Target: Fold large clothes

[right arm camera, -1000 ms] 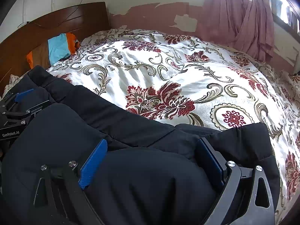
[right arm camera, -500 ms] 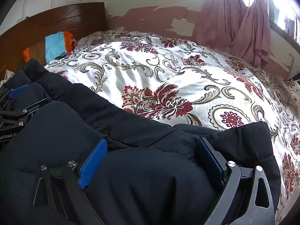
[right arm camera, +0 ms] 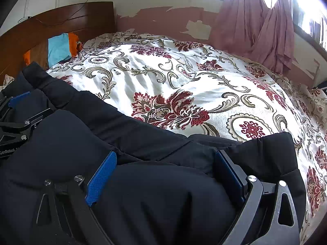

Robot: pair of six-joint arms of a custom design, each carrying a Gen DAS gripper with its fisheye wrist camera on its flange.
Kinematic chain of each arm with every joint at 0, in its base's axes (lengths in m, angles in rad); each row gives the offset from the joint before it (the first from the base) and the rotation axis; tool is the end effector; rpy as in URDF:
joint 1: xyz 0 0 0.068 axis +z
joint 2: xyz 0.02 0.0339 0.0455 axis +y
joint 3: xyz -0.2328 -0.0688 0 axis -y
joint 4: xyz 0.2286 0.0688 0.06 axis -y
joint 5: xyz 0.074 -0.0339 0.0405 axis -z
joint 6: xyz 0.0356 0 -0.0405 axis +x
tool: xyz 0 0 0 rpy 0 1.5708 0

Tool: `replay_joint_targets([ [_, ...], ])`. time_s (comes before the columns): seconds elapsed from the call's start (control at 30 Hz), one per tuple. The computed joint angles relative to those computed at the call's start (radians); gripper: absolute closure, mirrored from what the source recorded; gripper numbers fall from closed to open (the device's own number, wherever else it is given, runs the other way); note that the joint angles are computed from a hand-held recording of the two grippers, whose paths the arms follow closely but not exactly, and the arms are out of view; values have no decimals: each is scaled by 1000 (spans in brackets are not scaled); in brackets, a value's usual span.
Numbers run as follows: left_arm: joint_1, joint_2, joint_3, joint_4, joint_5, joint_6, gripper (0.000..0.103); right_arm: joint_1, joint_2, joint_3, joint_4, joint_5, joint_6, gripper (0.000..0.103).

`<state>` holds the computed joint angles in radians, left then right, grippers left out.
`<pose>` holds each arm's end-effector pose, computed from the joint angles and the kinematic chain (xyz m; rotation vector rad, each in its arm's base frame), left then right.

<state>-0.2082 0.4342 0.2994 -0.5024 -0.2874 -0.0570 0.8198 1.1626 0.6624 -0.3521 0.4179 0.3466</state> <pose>0.1296 -0.0171 0.1758 0.0061 2.1828 0.1672 0.1655 0.1561 0.1900 -0.3647 2.3019 0.0693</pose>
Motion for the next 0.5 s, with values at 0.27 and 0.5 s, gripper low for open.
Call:
replay_joint_targets([
  [0.27, 8, -30, -2, -23, 13, 0, 0, 16, -28, -10, -7, 22, 8, 9],
  [0.5, 87, -157, 17, -125, 108, 30, 0, 150, -68, 16, -111, 232, 70, 8],
])
